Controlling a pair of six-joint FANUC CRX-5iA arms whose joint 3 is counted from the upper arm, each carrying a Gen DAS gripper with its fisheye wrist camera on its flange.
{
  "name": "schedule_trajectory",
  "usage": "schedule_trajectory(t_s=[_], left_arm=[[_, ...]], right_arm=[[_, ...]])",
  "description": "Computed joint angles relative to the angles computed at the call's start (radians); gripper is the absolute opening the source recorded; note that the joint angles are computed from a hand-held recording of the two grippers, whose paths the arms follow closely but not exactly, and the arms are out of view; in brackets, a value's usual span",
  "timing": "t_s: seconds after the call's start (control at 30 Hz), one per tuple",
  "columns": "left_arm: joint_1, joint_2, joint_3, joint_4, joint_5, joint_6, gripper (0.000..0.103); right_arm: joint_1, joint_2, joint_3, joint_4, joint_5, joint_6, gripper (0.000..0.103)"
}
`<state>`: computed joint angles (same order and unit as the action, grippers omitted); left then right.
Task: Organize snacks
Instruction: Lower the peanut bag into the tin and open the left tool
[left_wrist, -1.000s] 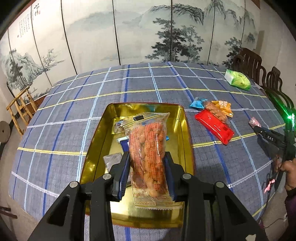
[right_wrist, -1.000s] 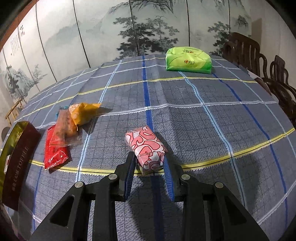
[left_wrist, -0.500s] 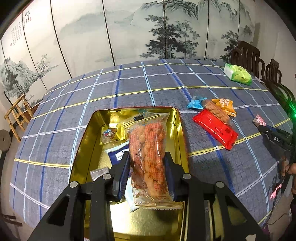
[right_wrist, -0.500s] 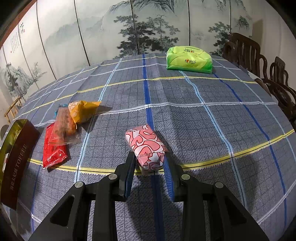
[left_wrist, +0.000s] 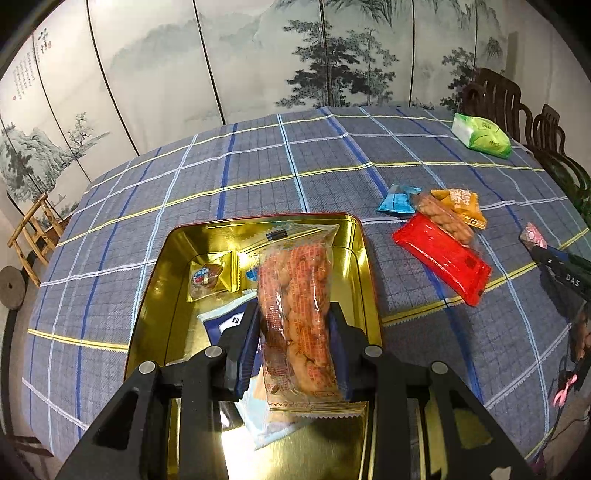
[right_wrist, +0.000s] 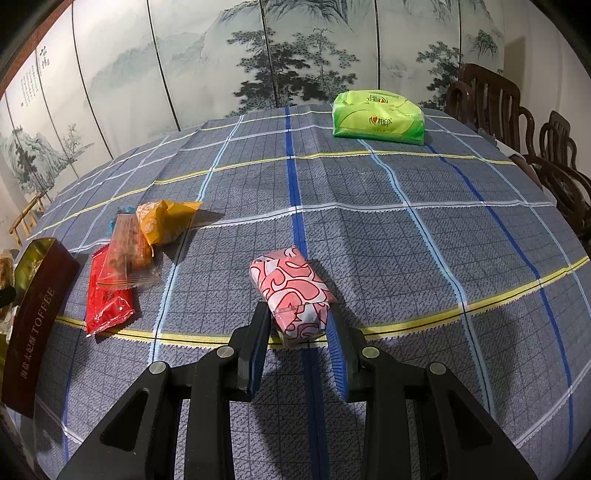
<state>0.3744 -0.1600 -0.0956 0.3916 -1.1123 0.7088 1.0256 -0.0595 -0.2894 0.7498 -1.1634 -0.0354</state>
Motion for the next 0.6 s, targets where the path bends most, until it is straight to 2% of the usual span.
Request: schedule_trajectory(t_s=[0.6], left_arm=[[-0.076,0.088,0.082,-0.074,0.003,0.067,0.032]], right_arm=[[-0.001,0.0,0.001,-0.002,0.001,0.002,0.031]])
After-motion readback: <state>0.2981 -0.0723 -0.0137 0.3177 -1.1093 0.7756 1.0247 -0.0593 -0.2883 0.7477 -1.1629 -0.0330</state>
